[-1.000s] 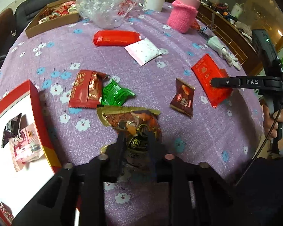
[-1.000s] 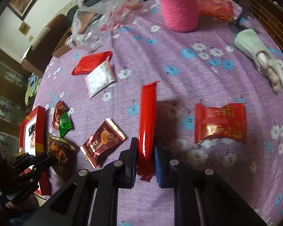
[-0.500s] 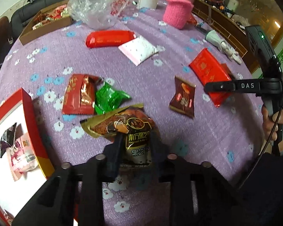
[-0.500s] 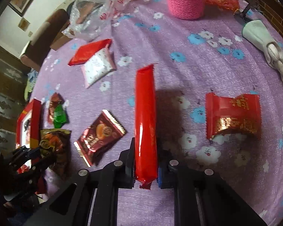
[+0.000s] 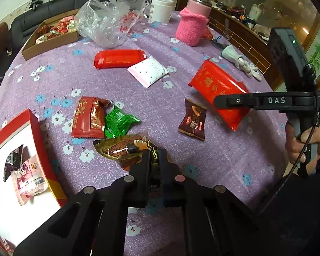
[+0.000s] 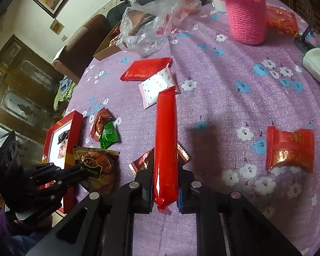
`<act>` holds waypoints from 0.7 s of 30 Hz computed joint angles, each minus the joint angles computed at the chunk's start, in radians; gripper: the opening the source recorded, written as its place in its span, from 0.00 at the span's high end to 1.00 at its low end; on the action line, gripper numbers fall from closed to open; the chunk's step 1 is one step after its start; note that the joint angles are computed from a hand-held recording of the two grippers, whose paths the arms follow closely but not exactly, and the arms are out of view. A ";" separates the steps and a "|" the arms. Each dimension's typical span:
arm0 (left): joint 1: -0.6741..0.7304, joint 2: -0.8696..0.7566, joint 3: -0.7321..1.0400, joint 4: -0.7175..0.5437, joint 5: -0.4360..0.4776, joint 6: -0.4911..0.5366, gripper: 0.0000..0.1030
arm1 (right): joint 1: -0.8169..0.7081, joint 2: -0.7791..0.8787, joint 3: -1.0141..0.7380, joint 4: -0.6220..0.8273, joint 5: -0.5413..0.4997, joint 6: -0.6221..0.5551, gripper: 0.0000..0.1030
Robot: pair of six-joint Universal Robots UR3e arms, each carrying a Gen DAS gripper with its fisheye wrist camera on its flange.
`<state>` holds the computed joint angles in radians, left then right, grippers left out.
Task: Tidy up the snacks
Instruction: 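Lift the red bar packet with right while left lowers the gold-brown bag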
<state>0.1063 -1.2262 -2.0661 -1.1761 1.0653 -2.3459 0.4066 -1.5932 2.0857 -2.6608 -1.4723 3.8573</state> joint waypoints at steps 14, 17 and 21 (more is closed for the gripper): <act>0.041 0.039 0.020 -0.022 0.059 -0.060 0.93 | 0.028 0.062 -0.057 -0.016 0.022 -0.014 0.85; 0.016 0.052 -0.003 0.021 0.090 -0.091 0.53 | 0.033 0.064 -0.056 -0.010 0.024 -0.020 0.85; 0.019 0.082 -0.016 0.013 0.070 -0.102 0.33 | 0.022 0.041 -0.028 0.002 0.034 -0.031 0.85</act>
